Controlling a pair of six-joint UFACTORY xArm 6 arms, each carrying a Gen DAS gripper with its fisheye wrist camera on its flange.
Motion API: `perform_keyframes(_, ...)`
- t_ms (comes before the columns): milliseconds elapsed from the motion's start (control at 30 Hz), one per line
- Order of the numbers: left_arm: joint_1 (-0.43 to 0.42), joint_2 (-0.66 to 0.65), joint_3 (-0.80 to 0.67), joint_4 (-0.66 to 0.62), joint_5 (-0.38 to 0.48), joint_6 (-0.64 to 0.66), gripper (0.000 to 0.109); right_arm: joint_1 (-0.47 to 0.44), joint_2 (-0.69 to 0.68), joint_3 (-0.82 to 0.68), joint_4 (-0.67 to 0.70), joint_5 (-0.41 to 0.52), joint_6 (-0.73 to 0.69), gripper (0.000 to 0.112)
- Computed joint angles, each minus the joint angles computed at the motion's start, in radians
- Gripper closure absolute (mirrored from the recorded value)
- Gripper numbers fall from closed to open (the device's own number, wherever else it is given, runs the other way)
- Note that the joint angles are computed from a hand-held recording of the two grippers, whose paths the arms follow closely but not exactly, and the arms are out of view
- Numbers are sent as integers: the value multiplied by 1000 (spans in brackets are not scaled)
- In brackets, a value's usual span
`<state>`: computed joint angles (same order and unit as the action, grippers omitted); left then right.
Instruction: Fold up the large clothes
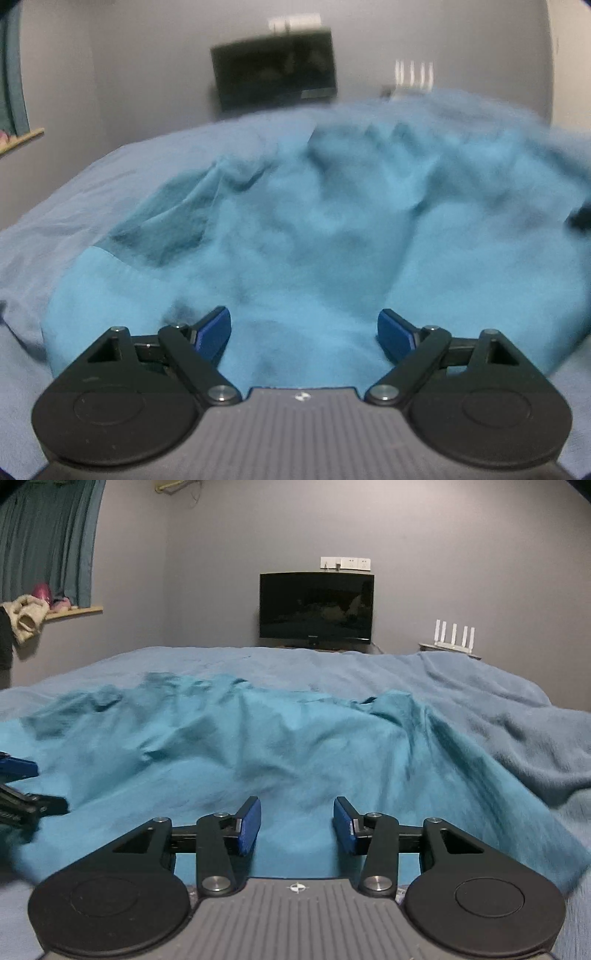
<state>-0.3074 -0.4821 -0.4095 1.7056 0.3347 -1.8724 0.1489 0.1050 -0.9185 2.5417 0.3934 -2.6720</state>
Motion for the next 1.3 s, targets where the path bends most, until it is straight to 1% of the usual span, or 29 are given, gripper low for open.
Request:
perform_keyframes(33, -9, -25, 10, 56, -17, -65, 21, 2, -32, 42, -7, 19, 2, 66)
perform_keyframes(67, -44, -31, 9, 77, 8, -89, 21, 9, -50, 67, 1, 29, -10, 65)
perform_keyframes(133, -109, -20, 1, 79, 67, -72, 21, 19, -78, 114, 36, 44, -71, 65)
perform_keyframes(167, -131, 3, -12, 124, 73, -102, 21, 31, -66, 111, 72, 44, -119, 65)
perform_keyframes(233, -146, 56, -39, 233, 42, -184, 21, 43, -40, 112, 113, 68, -178, 65)
perform_keyframes(267, -161, 88, -50, 239, 47, -185, 21, 48, -19, 102, 134, 63, -206, 64)
perform_keyframes(300, -174, 130, -64, 218, 60, -162, 21, 51, -2, 91, 140, 50, -227, 64)
perform_keyframes(333, -178, 155, -72, 208, 61, -149, 21, 53, 22, 78, 143, 40, -245, 64)
perform_keyframes(433, -144, 210, -89, 298, 18, -248, 19, 60, 63, 56, 188, 18, -323, 64)
perform_keyframes(500, -137, 207, -84, 317, 7, -263, 19, 64, 67, 54, 209, 11, -351, 64)
perform_keyframes(533, -133, 202, -84, 324, 1, -267, 19, 62, 63, 58, 196, 12, -333, 64)
perform_keyframes(567, -133, 178, -66, 310, 8, -252, 19, 58, 55, 66, 168, 16, -297, 64)
perform_keyframes(600, -138, 156, -48, 292, 30, -239, 19, 50, 41, 78, 152, 25, -268, 66)
perform_keyframes(633, -156, 127, -26, 253, 89, -216, 19, 39, 21, 97, 161, 43, -259, 69)
perform_keyframes(667, -162, 75, 10, 229, 119, -204, 19, 28, 0, 114, 195, 58, -272, 75)
perform_keyframes(700, -156, 41, 29, 224, 131, -213, 19, 17, -23, 133, 230, 77, -287, 76)
perform_keyframes(767, -142, -39, 75, 150, 168, -209, 19, -6, -67, 173, 308, 122, -334, 74)
perform_keyframes(800, -135, -71, 93, 101, 182, -198, 19, -16, -77, 180, 359, 129, -361, 71)
perform_keyframes(867, -110, -125, 129, 13, 195, -174, 19, -34, -73, 167, 444, 99, -390, 68)
perform_keyframes(900, -101, -140, 141, -33, 199, -149, 19, -43, -59, 146, 475, 64, -397, 68)
perform_keyframes(933, -94, -148, 149, -86, 205, -113, 19, -48, -44, 126, 476, 32, -386, 66)
perform_keyframes(1000, -61, -143, 155, -149, 182, -57, 19, -57, -2, 78, 489, -36, -384, 56)
perform_keyframes(1033, -33, -136, 157, -166, 147, -45, 19, -60, 15, 58, 476, -60, -364, 54)
perform_keyframes(1100, -4, -134, 163, -182, 111, -40, 18, -65, 31, 40, 464, -85, -342, 46)
perform_keyframes(1200, 14, -137, 169, -201, 90, -15, 18, -72, 47, 21, 418, -109, -275, 39)
perform_keyframes(1233, 20, -142, 173, -205, 83, -13, 18, -72, 43, 15, 394, -124, -241, 38)
perform_keyframes(1300, 40, -157, 184, -218, 57, -7, 17, -75, 31, 24, 323, -125, -144, 37)
